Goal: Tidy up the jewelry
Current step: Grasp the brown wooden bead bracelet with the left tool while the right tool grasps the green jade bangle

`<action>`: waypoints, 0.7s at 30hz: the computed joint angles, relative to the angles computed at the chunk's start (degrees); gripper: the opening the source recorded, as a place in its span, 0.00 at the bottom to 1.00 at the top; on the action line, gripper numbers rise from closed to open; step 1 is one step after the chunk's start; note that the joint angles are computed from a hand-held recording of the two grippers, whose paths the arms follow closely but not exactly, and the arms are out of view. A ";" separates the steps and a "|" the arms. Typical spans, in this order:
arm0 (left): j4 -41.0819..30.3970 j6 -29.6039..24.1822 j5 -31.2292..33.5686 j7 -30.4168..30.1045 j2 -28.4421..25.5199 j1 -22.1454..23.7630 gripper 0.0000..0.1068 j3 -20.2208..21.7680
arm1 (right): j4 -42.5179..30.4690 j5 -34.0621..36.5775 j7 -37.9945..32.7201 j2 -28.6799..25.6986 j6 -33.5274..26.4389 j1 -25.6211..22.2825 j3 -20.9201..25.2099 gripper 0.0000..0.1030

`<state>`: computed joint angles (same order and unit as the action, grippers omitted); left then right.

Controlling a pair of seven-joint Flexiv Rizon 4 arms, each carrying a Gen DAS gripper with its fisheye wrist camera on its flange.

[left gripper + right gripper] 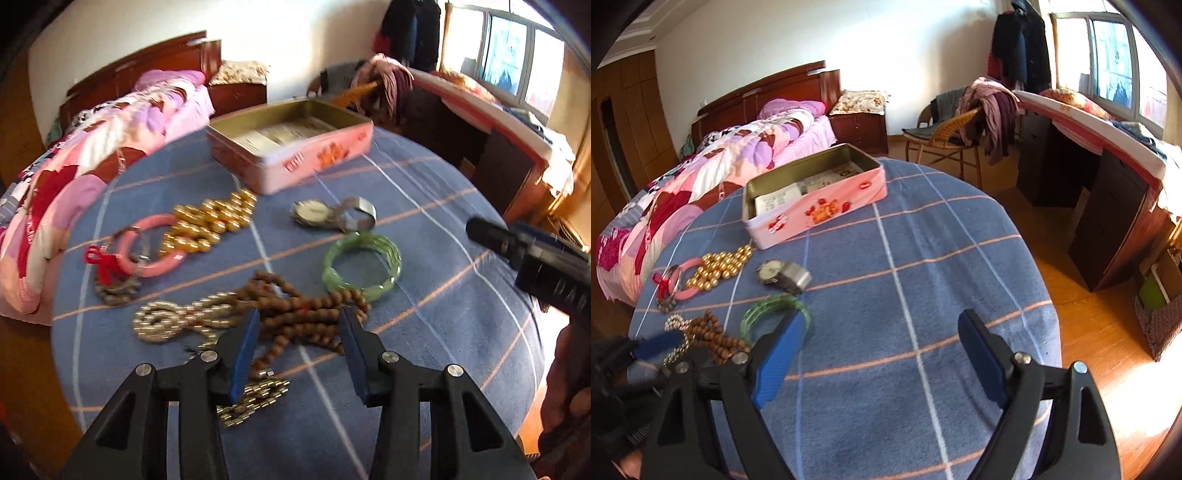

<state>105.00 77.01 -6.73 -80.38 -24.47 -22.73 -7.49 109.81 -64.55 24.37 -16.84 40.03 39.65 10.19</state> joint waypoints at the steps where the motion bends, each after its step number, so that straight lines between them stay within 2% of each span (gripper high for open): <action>1: -0.81 -0.07 0.81 -0.65 -0.65 -0.82 0.43 0.76 | 0.23 0.31 0.29 0.17 0.48 -0.33 -0.05 0.84; 4: -2.30 -1.09 1.73 -0.65 -1.52 -1.06 0.41 1.12 | 0.39 0.88 0.59 0.30 1.18 -0.92 -0.19 0.84; 6: -2.12 -1.19 0.58 1.39 -1.52 0.43 0.29 -0.78 | 0.72 1.13 0.71 0.48 1.57 -1.25 -0.22 0.84; 8: -2.15 -1.22 0.14 2.39 -1.48 0.74 0.10 -1.10 | 0.79 1.48 0.81 0.41 2.06 -1.51 -0.24 0.84; 10: -2.00 -1.22 -1.18 3.94 -1.53 1.77 0.10 -2.24 | 1.01 1.67 1.06 0.40 3.24 -1.94 -0.35 0.84; 12: -0.86 0.27 -4.96 6.25 -1.36 4.28 0.10 -5.36 | 1.14 1.76 1.10 0.35 4.42 -2.30 -0.47 0.84; 14: 0.43 3.29 -8.22 8.88 -0.85 6.46 0.06 -8.20 | 1.37 1.45 0.83 0.28 6.60 -2.83 -0.65 0.78; 15: 1.47 5.27 -10.48 10.91 -0.25 8.42 0.06 -10.76 | 1.40 1.12 0.58 0.10 8.23 -3.16 -0.79 0.74; 18: 2.78 8.42 -14.42 14.69 0.88 11.37 0.06 -14.63 | 0.73 0.79 -0.67 -1.04 12.08 -3.60 -1.25 0.63; 21: 3.75 11.13 -17.75 16.98 1.72 13.95 0.06 -17.95 | -1.21 1.89 -2.98 -2.99 14.69 -3.31 -1.72 0.60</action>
<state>108.75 88.14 -24.48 -63.40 -22.75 -8.78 -25.45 108.60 -62.66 21.39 -19.83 54.72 36.35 8.47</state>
